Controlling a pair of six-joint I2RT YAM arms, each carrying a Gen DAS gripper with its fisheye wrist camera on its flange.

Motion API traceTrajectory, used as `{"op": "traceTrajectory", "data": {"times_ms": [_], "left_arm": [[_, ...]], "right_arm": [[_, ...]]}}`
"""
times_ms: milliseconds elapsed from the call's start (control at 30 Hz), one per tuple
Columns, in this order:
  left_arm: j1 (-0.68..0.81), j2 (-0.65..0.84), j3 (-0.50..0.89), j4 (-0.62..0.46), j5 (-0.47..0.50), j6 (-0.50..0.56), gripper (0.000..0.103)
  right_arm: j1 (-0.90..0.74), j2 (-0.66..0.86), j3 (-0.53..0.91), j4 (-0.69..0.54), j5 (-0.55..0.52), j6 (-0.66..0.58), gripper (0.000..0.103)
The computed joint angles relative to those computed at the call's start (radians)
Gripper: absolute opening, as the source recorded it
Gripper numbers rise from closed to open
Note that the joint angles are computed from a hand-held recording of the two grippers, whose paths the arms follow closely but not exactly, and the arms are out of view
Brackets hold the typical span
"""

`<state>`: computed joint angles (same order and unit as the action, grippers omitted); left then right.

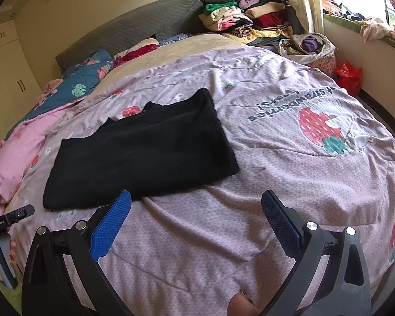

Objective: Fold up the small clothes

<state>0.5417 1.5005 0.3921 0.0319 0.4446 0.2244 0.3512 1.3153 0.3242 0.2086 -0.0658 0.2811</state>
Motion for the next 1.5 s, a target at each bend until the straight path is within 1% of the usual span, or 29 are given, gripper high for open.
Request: {"op": "traceTrajectory", "data": {"times_ms": [133,433,700,833,967,1100,1300,1500], "left_arm": [[0.043,-0.006,-0.001,-0.01,0.013,0.025,0.094],[0.164,0.012,0.036,-0.05,0.061,0.079,0.094],[0.228,0.045,0.058,-0.038,0.074,0.102,0.094],[0.261,0.079,0.079,-0.021,0.075,0.107,0.094],[0.291,0.126,0.12,-0.029,0.092,0.111,0.094],[0.298,0.167,0.162,-0.022,0.092,0.1,0.094],[0.29,0.242,0.251,-0.003,0.078,0.052,0.094],[0.242,0.319,0.354,-0.002,0.046,-0.005,0.094]], "right_arm": [[0.081,0.002,0.023,-0.016,0.039,0.021,0.099],[0.267,0.086,0.127,-0.035,0.117,0.056,0.099],[0.413,0.19,0.252,-0.062,0.168,0.072,0.099],[0.471,0.25,0.318,-0.077,0.18,0.073,0.099],[0.52,0.329,0.399,-0.098,0.196,0.066,0.099],[0.557,0.411,0.477,-0.116,0.204,0.058,0.099],[0.617,0.53,0.592,-0.151,0.229,0.03,0.099],[0.674,0.665,0.717,-0.186,0.258,-0.02,0.099]]}}
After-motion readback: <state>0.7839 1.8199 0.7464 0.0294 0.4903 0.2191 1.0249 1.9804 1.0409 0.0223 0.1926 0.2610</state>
